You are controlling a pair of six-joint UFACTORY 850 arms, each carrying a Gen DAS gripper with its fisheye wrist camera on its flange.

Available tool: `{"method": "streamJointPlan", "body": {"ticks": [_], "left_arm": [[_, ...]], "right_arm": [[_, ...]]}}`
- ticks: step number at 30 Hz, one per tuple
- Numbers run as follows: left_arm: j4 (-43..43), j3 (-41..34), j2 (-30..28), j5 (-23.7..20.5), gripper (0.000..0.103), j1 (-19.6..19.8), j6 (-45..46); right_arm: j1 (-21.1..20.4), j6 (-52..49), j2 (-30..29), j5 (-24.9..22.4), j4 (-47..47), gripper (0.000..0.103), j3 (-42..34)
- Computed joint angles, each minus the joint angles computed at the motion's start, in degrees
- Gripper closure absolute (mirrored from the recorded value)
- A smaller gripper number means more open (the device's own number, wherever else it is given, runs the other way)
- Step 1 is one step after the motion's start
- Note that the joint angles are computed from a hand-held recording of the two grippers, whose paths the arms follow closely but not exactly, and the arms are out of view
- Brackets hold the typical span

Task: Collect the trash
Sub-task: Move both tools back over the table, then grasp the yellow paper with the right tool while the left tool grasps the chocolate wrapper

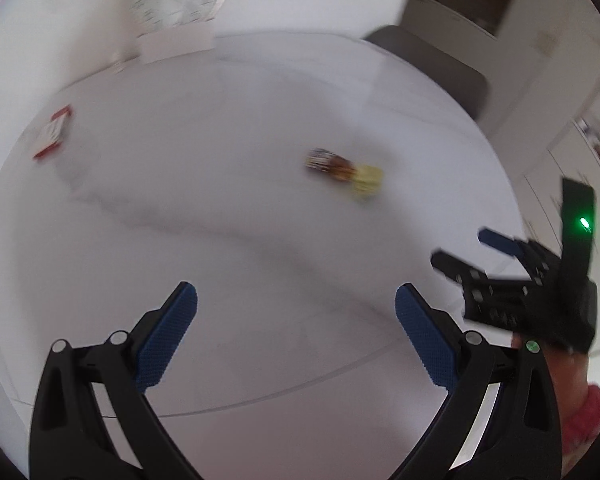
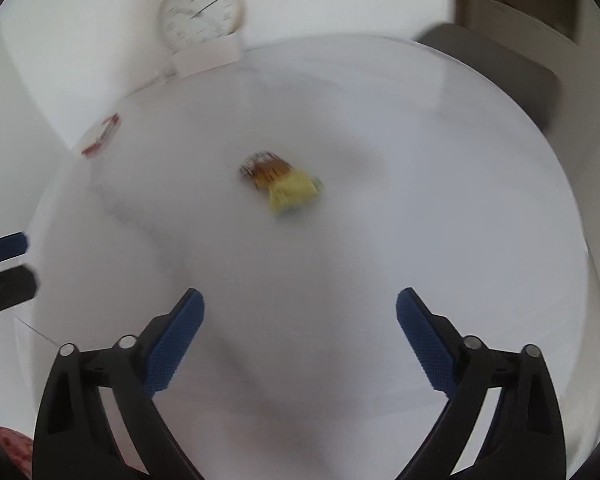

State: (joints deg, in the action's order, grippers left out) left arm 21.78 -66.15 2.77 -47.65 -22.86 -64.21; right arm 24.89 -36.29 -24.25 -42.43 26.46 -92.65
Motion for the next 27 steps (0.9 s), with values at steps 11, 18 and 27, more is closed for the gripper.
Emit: {"method": "streamJointPlan", "body": {"ticks": [11,18,27], "left_arm": [[-3.08,-0.67,-3.95,1.71,0.008,6.36,-2.1],[-4.96,-3.77,-7.07,2.45,0.008,7.36,-1.34],[-14.02,-16.42,-20.33,3.55,0.008,9.76,1.22]], "right_arm": [[4.08,-1.5,-21.22,-9.34,-6.41,0.026,-26.48],[3.62,-1.86,-21.88,-9.69,-7.48,0.055,-26.89],[-0.17,-0.62,-16.3,-7.44,-1.25,0.057,-21.14]]}}
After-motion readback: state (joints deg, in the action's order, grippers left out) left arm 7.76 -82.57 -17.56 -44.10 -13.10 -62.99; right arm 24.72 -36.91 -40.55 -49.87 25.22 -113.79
